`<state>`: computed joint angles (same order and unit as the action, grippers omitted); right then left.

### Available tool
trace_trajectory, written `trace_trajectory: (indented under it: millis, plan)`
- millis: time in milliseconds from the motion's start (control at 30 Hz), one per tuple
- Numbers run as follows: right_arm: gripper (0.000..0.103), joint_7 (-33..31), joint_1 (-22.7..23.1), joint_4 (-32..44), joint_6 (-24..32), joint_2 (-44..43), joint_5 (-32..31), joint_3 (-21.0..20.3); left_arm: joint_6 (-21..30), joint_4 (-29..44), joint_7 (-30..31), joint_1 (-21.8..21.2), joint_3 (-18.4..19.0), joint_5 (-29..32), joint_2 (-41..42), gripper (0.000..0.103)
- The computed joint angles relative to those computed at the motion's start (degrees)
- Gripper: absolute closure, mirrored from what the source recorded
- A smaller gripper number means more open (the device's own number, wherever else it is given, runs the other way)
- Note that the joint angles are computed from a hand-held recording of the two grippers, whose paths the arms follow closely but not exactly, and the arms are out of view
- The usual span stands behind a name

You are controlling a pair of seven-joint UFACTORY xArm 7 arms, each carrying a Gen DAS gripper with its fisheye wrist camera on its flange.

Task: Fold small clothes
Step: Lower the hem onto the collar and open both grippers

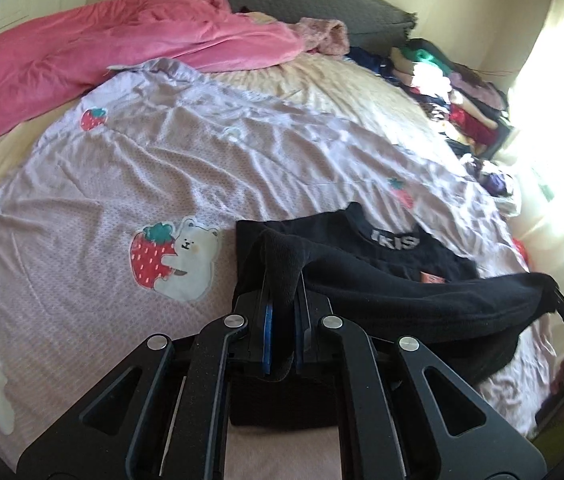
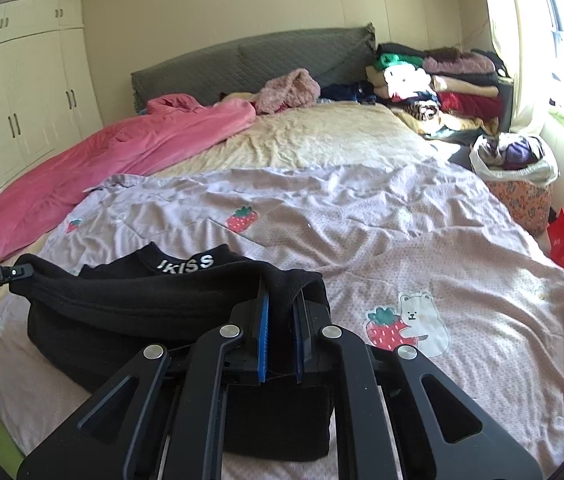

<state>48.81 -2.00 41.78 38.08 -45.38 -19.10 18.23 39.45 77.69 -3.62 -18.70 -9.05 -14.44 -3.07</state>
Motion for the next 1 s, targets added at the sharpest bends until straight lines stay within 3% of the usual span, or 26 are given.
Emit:
trace_trajectory:
  millis: [100, 300, 533, 733, 833, 900, 1000]
  plan:
    - [0.094, 0.77, -1.01, 0.62, 0.4, 2.96, -0.09, -0.03, -1.36, 1.21, -3.74, -0.08, -0.32, 1.22, 2.39, 0.101]
    - [0.094, 2.68, -1.79, 0.74, -0.23, 6.97, -1.68, -0.53, -5.88, 0.67, -9.02, -1.3, -0.98, 10.26, 5.23, 0.1]
    - [0.094, 6.67, -2.43, 0.89, -0.52, 10.66, -4.41, -0.51, -8.62, -1.3, -7.24, -0.81, -0.53, 9.38, 5.17, 0.091]
    - [0.092, 9.07, -1.68, 1.7, 0.44, 12.95, -6.4, -0.97, -9.58, -1.85, -5.98, -0.61, -0.52, 9.49, 4.79, 0.091]
    - [0.083, 9.81, -1.49, 2.25, 1.65, 13.11, -7.96, -0.87, -9.95, -1.99, -5.52, -0.63, -0.59, 9.08, 4.38, 0.091]
    - [0.071, 10.33, -1.36, 2.24, 2.43, 12.62, -8.89, -0.95, -10.38, -2.35, -5.23, -0.65, -0.62, 8.94, 3.76, 0.09]
    - [0.068, 10.47, -0.41, 1.41, 2.25, 10.87, -8.18, -2.04, -10.56, -2.73, -4.96, -0.75, -0.7, 9.29, 2.94, 0.088]
